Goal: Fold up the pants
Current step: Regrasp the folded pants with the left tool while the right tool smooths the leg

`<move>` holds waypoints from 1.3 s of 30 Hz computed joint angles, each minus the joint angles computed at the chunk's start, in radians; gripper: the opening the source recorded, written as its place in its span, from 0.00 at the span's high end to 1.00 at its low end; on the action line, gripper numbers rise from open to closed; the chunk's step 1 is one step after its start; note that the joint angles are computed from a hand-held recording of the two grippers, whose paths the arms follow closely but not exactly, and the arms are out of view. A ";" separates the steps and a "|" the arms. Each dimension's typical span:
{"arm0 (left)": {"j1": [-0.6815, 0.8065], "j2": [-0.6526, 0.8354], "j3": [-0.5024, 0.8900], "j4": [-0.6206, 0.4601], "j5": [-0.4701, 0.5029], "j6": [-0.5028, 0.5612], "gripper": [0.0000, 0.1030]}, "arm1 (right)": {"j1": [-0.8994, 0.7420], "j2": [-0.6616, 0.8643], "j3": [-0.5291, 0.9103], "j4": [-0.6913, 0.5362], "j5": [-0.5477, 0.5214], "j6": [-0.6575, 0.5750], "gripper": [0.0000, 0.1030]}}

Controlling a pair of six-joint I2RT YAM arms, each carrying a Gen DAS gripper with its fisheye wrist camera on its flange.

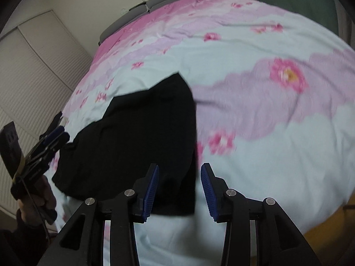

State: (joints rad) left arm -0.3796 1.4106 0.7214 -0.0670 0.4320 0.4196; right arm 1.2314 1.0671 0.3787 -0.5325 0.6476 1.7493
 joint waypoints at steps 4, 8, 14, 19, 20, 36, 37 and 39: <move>0.016 -0.023 -0.027 0.000 -0.001 -0.001 0.32 | 0.004 0.079 -0.013 0.106 -0.018 0.017 0.60; 0.032 -0.043 -0.047 0.001 -0.001 -0.013 0.32 | 0.015 0.119 -0.004 0.154 -0.015 0.000 0.92; 0.050 -0.076 -0.079 -0.008 0.017 -0.001 0.31 | 0.105 0.167 0.072 0.024 0.006 0.073 0.94; 0.056 -0.090 -0.110 -0.012 0.014 0.018 0.31 | 0.097 0.274 0.029 0.157 -0.068 0.076 0.92; 0.059 -0.088 -0.113 -0.014 0.012 0.022 0.31 | 0.098 0.292 0.053 0.126 -0.062 0.072 0.90; 0.258 -0.019 -0.048 0.043 0.053 0.000 0.24 | -0.568 0.350 0.552 0.094 -0.339 -1.207 0.51; 0.273 0.004 -0.035 0.057 0.051 -0.014 0.22 | -0.619 0.421 0.605 0.124 -0.414 -1.283 0.51; 0.300 0.069 0.012 0.074 0.042 -0.046 0.22 | -0.717 0.600 0.747 0.155 -0.593 -1.439 0.51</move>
